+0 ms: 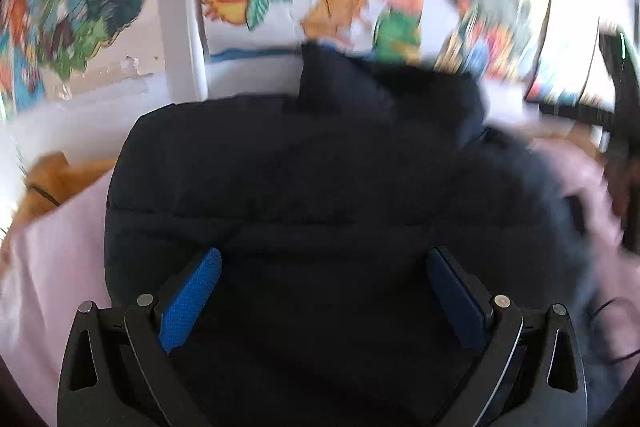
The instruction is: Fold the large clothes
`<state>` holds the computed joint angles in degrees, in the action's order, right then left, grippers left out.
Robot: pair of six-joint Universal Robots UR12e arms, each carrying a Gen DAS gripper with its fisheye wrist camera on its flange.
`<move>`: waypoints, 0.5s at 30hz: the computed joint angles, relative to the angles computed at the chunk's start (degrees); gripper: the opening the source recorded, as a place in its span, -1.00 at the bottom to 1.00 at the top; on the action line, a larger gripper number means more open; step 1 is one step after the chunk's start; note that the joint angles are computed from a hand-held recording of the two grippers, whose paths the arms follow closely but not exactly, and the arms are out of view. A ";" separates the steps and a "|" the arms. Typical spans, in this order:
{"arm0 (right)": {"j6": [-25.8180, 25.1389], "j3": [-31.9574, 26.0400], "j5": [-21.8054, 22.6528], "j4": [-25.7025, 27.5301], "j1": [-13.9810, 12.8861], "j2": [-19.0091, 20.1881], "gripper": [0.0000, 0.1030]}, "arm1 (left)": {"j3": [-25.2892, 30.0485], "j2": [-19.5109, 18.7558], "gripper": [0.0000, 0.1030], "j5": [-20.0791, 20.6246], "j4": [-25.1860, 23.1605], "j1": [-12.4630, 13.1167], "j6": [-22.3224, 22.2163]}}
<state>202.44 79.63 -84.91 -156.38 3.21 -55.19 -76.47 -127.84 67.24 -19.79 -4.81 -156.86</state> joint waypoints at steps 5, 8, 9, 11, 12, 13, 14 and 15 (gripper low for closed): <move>5.56 -6.84 0.93 4.10 -0.11 4.84 0.53 | -0.77 0.40 0.96 -2.68 -0.18 1.02 2.18; 8.30 -10.40 -2.13 6.77 0.25 7.31 0.44 | 0.00 0.73 0.96 -7.33 -3.69 2.20 1.12; 9.74 -10.98 -2.90 6.90 0.30 7.82 0.35 | 0.03 0.99 0.96 -8.96 -4.46 2.63 0.27; 11.36 -11.08 -2.32 5.57 0.16 8.27 -0.05 | 0.39 1.13 0.96 -11.99 -5.77 3.49 -1.85; 11.61 -11.04 -3.01 5.31 0.30 8.30 -0.25 | 0.87 1.10 0.96 -12.64 -6.42 3.57 -2.97; 11.08 -10.84 -3.10 4.45 0.43 8.29 -0.41 | 1.13 1.11 0.96 -13.09 -6.92 3.74 -3.83; 9.75 -10.25 -3.47 3.30 0.65 8.01 -0.48 | 1.35 1.07 0.96 -13.72 -7.29 3.91 -4.64; 8.47 -9.74 -4.04 2.15 0.91 7.75 -0.54 | 1.54 1.02 0.96 -14.38 -7.63 4.05 -5.18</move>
<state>210.91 69.89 -88.94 -154.23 4.12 -47.44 -74.93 -126.83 52.87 -27.42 -0.76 -162.04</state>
